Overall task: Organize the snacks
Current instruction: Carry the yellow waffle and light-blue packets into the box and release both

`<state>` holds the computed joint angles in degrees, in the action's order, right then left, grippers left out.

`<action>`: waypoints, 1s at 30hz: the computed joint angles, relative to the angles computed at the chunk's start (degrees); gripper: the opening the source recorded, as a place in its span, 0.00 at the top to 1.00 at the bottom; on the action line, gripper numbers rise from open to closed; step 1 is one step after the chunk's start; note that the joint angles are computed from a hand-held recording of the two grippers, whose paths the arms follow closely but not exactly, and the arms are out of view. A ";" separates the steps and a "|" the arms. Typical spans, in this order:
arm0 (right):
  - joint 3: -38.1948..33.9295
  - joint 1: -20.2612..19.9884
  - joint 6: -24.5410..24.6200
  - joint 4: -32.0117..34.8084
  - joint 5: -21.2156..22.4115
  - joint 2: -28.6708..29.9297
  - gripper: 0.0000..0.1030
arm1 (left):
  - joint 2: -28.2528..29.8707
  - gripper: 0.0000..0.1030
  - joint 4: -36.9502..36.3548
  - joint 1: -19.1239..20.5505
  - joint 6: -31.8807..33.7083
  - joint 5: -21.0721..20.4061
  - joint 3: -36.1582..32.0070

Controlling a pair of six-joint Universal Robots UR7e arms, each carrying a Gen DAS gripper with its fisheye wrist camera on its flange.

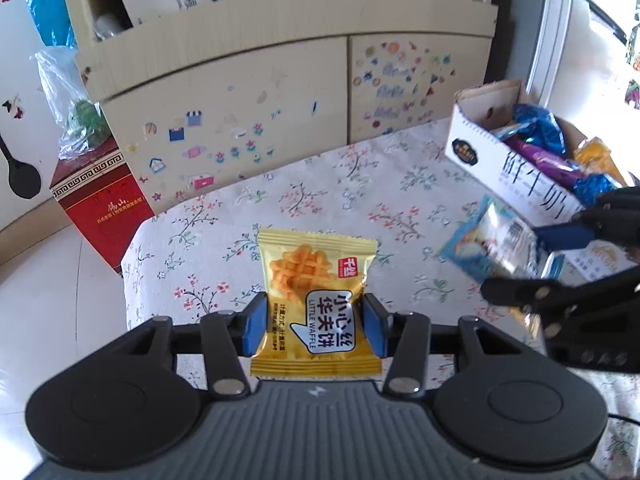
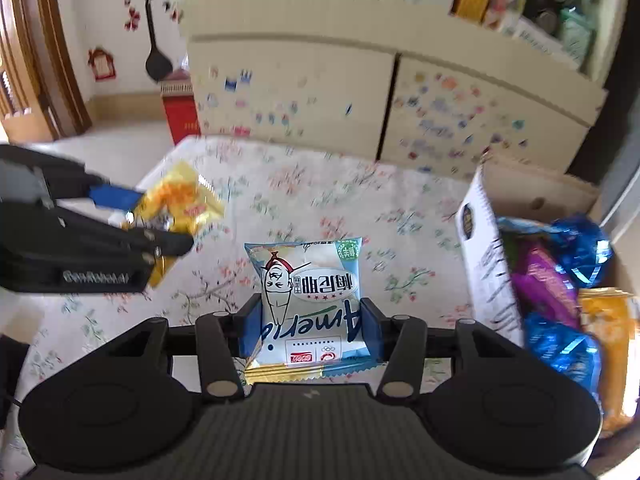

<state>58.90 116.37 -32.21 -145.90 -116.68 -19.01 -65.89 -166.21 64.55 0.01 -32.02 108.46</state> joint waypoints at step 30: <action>8.34 -0.70 1.41 -6.54 1.55 -6.82 0.45 | 1.67 0.53 -11.10 -2.66 4.48 -0.41 1.77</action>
<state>67.23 115.67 -30.80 -152.44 -115.13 -25.83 -64.22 -177.31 61.89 4.49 -32.43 110.24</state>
